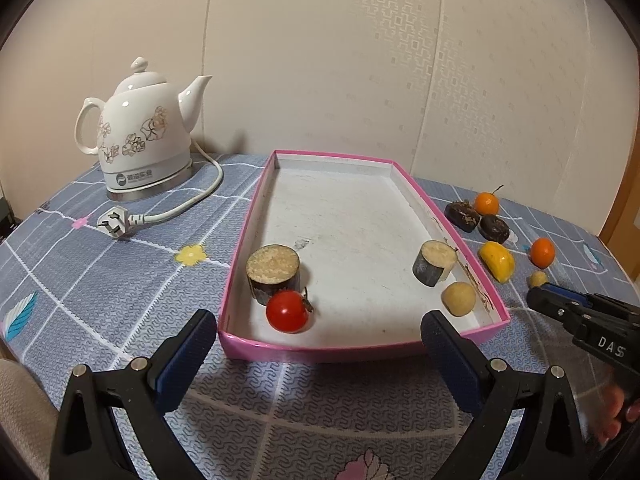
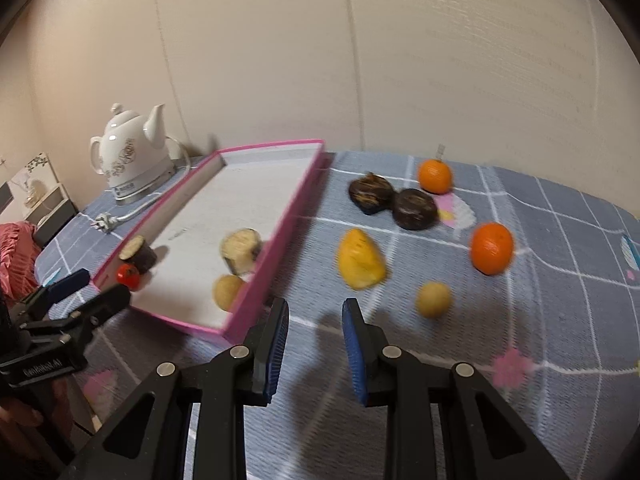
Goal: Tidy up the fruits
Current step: 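Withdraw the right tool from the tray toward the remaining fruits, then grasp the small tan round fruit with the right tool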
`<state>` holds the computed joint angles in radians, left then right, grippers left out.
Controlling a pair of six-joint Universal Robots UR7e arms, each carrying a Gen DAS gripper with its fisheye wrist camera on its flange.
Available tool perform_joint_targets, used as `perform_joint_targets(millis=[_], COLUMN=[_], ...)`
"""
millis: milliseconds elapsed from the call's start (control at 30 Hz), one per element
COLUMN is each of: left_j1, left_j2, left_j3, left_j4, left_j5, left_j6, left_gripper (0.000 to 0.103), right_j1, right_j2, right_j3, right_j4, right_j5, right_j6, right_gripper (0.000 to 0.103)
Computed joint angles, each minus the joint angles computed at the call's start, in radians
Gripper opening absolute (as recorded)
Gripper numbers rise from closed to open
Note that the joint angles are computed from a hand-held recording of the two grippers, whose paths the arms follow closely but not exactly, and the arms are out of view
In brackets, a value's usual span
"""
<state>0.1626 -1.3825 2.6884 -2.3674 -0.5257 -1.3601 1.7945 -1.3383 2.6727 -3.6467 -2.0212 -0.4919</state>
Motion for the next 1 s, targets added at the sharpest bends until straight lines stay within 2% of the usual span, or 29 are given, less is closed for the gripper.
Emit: perform_joint_targets(millis=[267, 400, 633, 833, 1000], left_j1=[-0.018, -0.036, -0.059, -0.069, -0.073], left_j2=[0.016, 0.045, 0.105, 0.148, 0.168], left_j3=[0.004, 0.007, 0.008, -0.001, -0.007], left_j4=[-0.027, -0.073, -0.174, -0.206, -0.218], left_j5=[0.004, 0.006, -0.003, -0.012, -0.019], left_j6=[0.029, 0.078, 0.183, 0.222, 0.234], left_gripper=[0.103, 0.103, 0.103, 0.103, 0.103], right_j1=[-0.066, -0.094, -0.137, -0.161, -0.135], right_j2=[-0.098, -0.133, -0.178, -0.207, -0.195], right_j3=[0.033, 0.046, 0.054, 0.05, 0.002], right_j4=[0.024, 0.017, 0.04, 0.08, 0.157], right_j5=[-0.006, -0.007, 0.003, 0.032, 0.029], right_j6=[0.001, -0.009, 0.022, 0.033, 0.046], right_gripper=[0.028, 0.028, 0.029, 0.029, 0.032])
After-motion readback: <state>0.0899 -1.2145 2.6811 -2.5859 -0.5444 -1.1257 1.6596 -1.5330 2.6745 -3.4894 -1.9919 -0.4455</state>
